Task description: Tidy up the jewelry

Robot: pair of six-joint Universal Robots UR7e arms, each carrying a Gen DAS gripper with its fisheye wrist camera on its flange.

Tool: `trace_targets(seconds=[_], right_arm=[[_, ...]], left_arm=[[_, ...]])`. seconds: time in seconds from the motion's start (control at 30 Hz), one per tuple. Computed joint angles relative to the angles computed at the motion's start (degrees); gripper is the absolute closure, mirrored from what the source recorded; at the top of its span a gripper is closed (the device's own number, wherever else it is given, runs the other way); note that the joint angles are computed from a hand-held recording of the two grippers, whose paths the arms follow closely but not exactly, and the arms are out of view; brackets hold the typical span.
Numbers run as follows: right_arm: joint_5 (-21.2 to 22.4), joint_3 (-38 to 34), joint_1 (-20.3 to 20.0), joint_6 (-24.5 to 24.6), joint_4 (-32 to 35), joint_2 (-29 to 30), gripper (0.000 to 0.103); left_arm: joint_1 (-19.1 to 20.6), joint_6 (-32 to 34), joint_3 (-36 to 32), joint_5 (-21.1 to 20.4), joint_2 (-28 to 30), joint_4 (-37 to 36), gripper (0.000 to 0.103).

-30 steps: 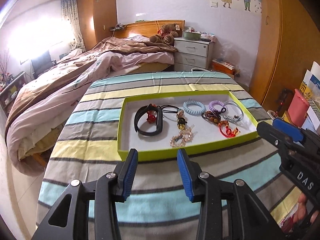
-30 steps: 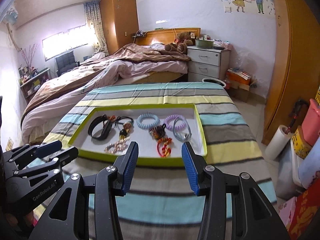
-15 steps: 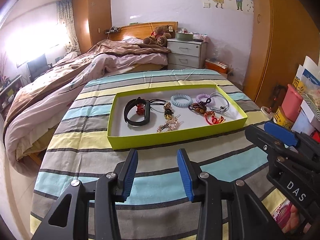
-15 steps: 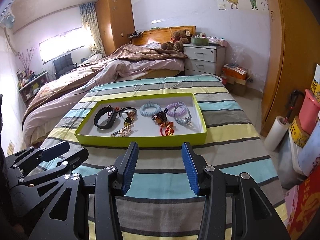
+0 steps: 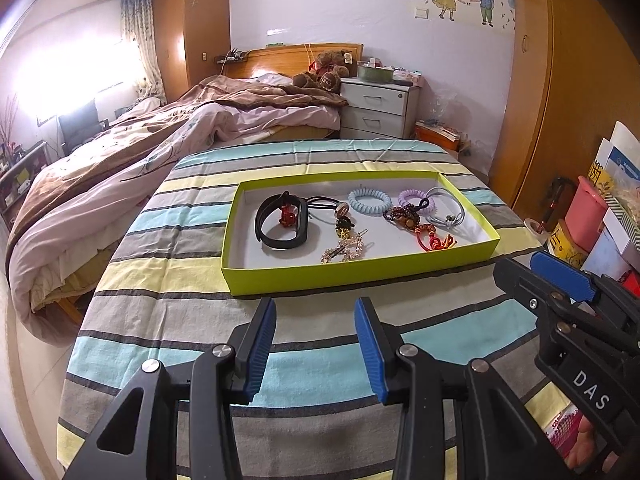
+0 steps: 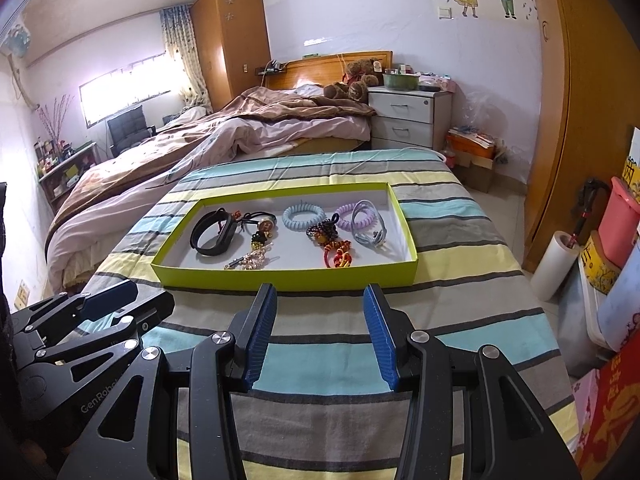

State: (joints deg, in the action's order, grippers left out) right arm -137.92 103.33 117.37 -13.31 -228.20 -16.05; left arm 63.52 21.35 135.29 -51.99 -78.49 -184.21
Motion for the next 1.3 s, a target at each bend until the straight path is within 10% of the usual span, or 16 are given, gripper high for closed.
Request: trace_targets(seconds=[1.3], right_arm=[[0.04, -0.20, -0.21, 0.37, 0.56, 0.32, 0.057]], left_arm=[[-0.40, -1.37, -0.06, 1.09, -0.24, 0.61, 0.062]])
